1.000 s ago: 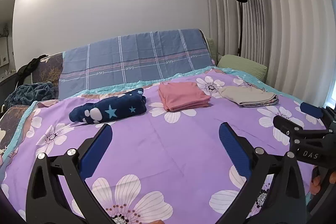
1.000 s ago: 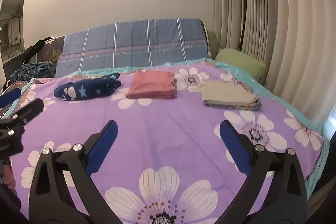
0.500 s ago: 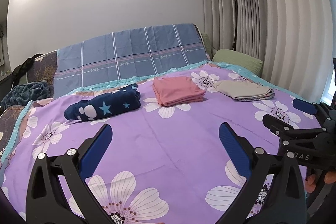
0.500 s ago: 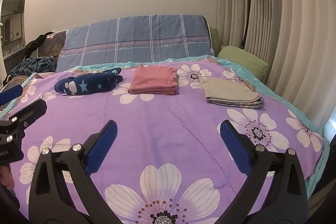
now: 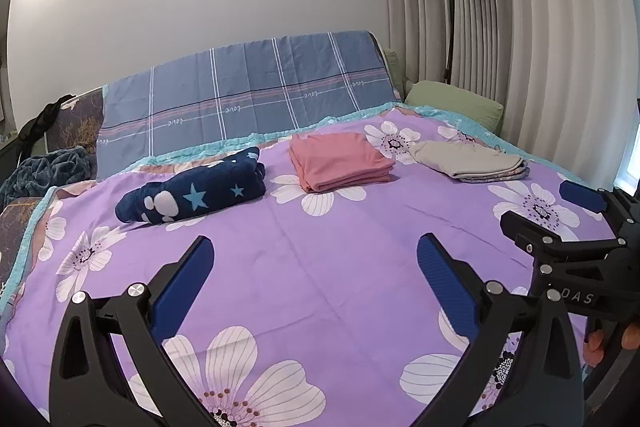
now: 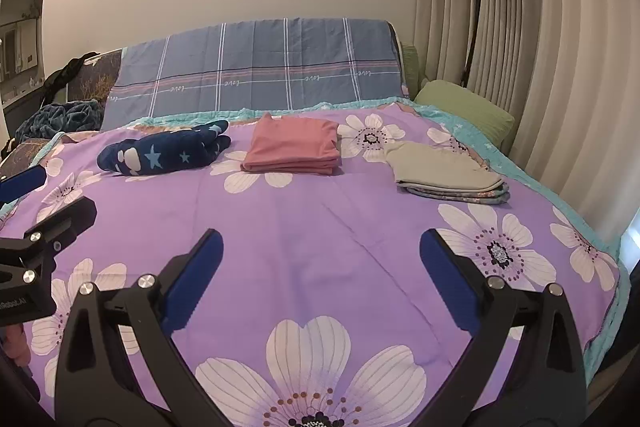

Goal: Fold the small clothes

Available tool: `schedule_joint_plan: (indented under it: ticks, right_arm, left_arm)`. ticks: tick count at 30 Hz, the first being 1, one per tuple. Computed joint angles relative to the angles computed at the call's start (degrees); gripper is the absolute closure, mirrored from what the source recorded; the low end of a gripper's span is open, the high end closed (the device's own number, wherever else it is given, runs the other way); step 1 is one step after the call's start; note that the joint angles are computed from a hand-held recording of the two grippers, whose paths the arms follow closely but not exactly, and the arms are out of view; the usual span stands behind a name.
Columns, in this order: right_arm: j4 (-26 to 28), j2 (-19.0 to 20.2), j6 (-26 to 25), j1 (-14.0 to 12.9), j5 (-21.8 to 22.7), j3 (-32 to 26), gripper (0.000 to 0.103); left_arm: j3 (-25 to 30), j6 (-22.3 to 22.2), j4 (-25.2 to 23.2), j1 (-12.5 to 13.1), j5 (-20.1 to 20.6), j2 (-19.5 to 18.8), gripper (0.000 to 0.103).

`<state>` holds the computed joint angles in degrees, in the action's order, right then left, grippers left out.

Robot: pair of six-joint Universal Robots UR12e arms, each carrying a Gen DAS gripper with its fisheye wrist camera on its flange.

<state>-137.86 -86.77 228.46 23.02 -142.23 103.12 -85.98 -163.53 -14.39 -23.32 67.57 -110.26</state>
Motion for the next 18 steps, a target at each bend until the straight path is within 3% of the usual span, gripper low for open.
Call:
schedule_joint_plan:
  ticks: [18]
  right_arm:
    - [0.9,0.9,-0.7,0.2,-0.4,-0.8,0.003]
  left_arm:
    - [0.2,0.0,-1.6,0.1,-0.5,-0.5,0.001]
